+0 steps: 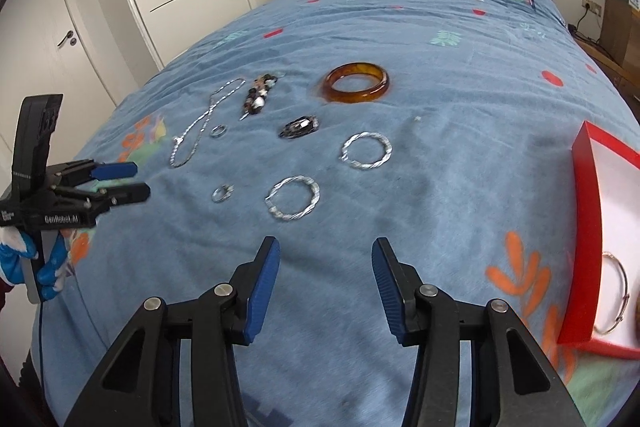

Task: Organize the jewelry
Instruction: 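Withdraw both tools from the box back toward the remaining jewelry, then grasp the pearl necklace by its clasp with the left tool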

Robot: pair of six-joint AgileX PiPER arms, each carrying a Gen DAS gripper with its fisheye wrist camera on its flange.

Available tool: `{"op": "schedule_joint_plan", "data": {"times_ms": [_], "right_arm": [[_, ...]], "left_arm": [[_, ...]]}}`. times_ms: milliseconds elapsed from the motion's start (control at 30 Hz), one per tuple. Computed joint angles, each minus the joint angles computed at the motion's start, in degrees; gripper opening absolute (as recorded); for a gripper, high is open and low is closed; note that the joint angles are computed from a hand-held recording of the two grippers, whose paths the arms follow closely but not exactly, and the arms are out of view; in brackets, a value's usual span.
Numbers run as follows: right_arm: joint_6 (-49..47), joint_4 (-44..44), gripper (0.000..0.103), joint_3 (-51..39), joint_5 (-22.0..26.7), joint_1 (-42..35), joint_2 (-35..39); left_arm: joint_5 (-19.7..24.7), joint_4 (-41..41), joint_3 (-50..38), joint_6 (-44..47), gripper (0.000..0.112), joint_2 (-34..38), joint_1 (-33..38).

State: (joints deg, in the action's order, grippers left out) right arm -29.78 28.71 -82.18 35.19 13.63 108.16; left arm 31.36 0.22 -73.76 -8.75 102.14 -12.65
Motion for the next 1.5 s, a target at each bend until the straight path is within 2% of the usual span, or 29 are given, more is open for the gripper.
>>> {"op": "schedule_joint_plan", "data": {"times_ms": [300, 800, 1100, 1333, 1500], "right_arm": [[0.6, 0.6, 0.048, -2.9, -0.6, -0.9, 2.3], [2.3, -1.0, 0.048, -10.2, 0.2, -1.1, 7.0], [5.0, -3.5, 0.048, -18.0, 2.1, -0.6, 12.1], [6.9, -5.4, 0.048, -25.2, 4.5, 0.3, 17.0], [7.9, -6.3, 0.048, -28.5, 5.6, 0.7, 19.4]], "left_arm": [[0.8, 0.7, -5.0, -0.9, 0.07, 3.4, 4.1], [2.7, 1.2, -15.4, -2.8, 0.07, 11.4, 5.1], [3.8, 1.7, -20.4, -3.4, 0.07, 15.9, 6.1], [4.8, -1.0, -24.4, -1.3, 0.07, 18.8, 7.4], [7.0, -2.1, -30.1, 0.0, 0.07, 22.1, 7.5]]}}
